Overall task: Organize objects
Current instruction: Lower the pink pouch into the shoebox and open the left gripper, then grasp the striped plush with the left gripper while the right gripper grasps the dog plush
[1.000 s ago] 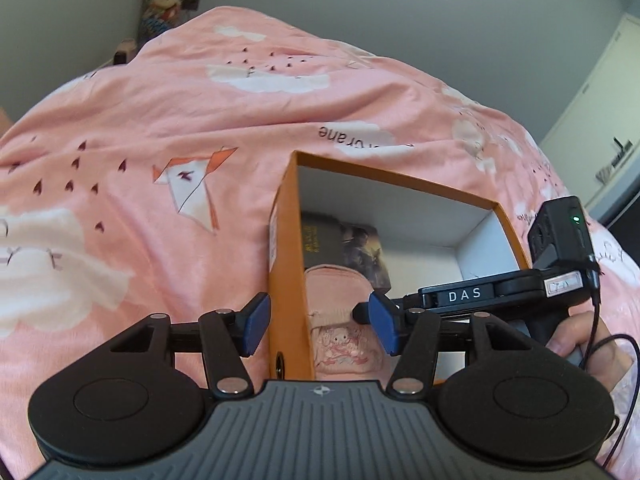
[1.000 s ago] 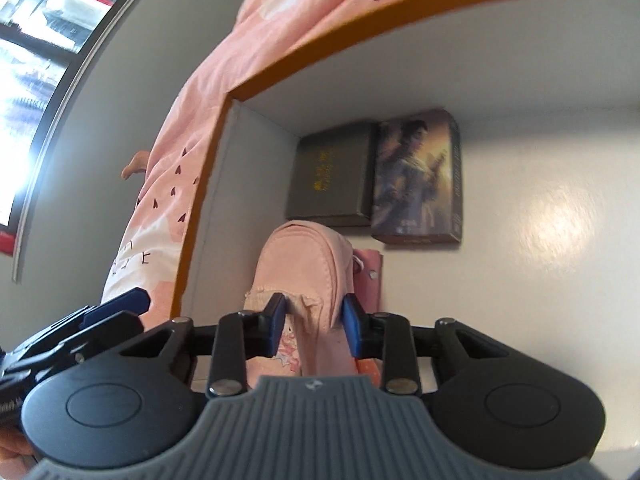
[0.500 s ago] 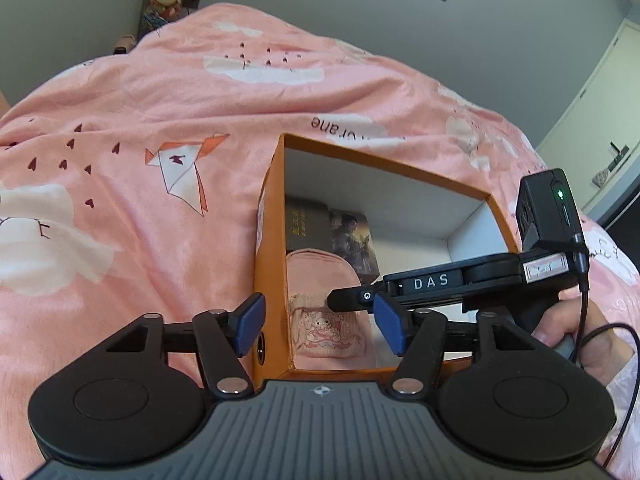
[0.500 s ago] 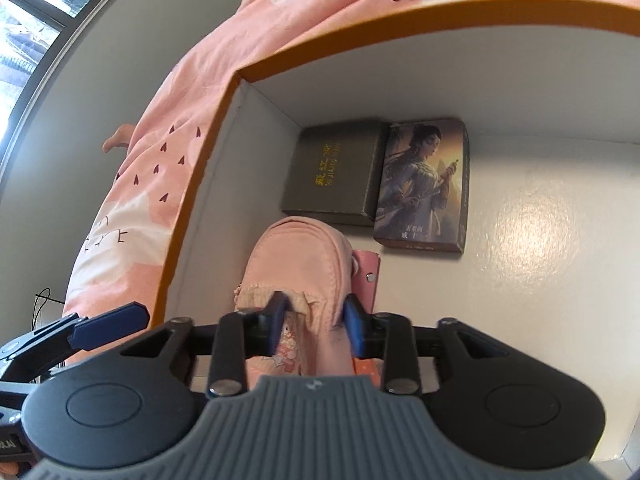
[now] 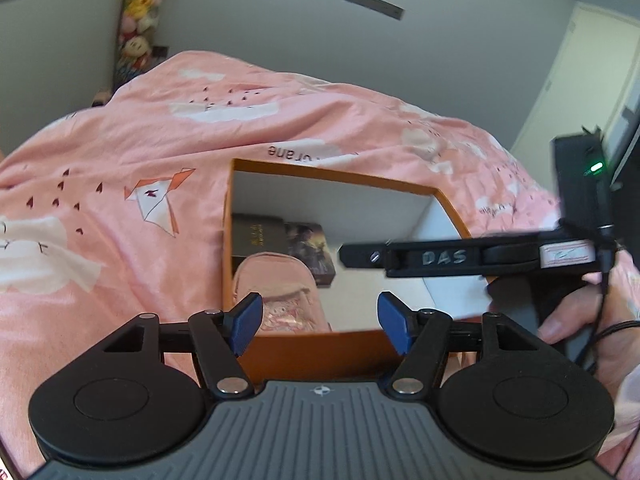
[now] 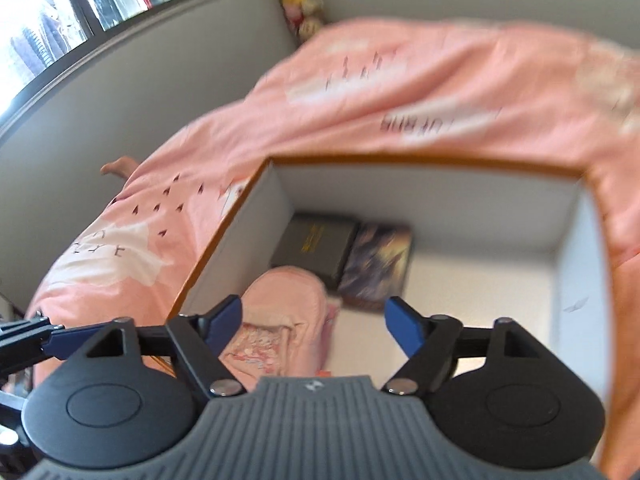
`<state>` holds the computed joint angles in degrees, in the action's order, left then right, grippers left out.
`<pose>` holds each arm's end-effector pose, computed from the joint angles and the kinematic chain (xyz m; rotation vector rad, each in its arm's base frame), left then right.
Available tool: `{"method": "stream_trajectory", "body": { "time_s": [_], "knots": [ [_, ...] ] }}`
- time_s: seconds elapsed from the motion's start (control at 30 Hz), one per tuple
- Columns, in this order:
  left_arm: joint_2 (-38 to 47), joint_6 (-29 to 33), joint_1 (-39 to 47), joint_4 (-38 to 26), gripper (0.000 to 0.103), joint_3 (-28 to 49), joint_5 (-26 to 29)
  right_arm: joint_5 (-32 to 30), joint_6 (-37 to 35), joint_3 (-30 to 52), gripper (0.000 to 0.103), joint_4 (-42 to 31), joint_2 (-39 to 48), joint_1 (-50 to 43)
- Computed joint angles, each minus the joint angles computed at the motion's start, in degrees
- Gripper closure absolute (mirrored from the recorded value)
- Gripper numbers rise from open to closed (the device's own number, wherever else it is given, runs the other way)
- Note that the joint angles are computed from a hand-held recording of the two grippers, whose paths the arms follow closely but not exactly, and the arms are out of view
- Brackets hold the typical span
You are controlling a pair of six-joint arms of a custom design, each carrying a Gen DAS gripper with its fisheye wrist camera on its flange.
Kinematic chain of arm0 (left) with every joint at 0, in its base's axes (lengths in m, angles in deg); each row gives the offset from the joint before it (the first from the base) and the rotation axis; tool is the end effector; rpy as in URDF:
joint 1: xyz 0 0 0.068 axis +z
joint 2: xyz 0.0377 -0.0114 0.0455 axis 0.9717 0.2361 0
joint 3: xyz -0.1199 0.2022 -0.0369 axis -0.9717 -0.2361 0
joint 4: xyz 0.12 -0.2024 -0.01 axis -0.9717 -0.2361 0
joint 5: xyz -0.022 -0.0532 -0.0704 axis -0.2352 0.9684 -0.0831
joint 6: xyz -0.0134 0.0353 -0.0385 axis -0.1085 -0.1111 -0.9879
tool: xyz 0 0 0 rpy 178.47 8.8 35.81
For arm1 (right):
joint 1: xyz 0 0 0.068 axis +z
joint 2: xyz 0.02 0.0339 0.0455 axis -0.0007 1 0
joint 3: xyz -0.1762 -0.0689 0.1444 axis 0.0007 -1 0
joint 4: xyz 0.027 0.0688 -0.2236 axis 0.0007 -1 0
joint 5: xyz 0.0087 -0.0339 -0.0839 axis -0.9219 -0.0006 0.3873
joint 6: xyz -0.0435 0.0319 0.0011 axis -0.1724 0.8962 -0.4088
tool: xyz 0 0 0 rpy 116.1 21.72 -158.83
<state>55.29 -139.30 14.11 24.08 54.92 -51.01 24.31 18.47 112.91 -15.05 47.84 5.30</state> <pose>0.0842 -0.1073 0.1780 -0.4174 2.2304 -0.1770 0.2661 0.0475 0.1810 -0.9549 2.2598 0.7241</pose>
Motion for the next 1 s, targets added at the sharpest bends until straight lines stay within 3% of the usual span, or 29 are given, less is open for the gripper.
{"method": "stream_trajectory", "body": {
  "time_s": [0.2,0.3,0.37,0.47,0.53,0.63,0.73,0.83,1.0],
  "knots": [
    [3.7,-9.2,-8.4,-2.6,0.029,0.2,-3.3,-3.6,-7.6,-11.7,0.007,4.0,-16.5,-9.0],
    [3.4,-13.0,-10.8,-2.7,0.032,-1.0,-3.4,-10.3,-15.3,-12.3,0.006,-1.5,-18.2,-16.0],
    [3.5,-14.6,-11.6,-2.7,0.051,-1.5,-3.1,-11.3,-18.1,-11.4,0.006,-6.4,-17.6,-19.3],
    [6.5,-18.0,-13.8,-4.6,0.063,-0.9,-4.1,-10.3,-18.6,-10.7,0.006,-11.0,-16.0,-23.1],
    [7.6,-18.5,-15.0,-4.4,0.065,-1.1,-4.2,-10.1,-19.4,-11.5,0.006,-12.0,-15.2,-25.8],
    [6.3,-15.0,-14.0,-0.4,0.074,-2.9,0.0,-8.4,-22.5,-14.1,0.006,-11.1,-16.4,-29.1],
    [5.3,-12.7,-12.7,3.5,0.074,-4.6,4.2,-7.0,-26.0,-16.4,0.006,-11.0,-17.6,-31.6],
    [6.9,-12.3,-13.5,5.4,0.074,-4.8,5.7,-5.8,-28.2,-17.4,0.011,-11.5,-17.6,-33.4],
    [7.9,-9.6,-13.1,11.6,0.074,-6.5,9.8,-4.3,-29.6,-18.1,0.034,-11.1,-16.8,-35.6]
  ]
}}
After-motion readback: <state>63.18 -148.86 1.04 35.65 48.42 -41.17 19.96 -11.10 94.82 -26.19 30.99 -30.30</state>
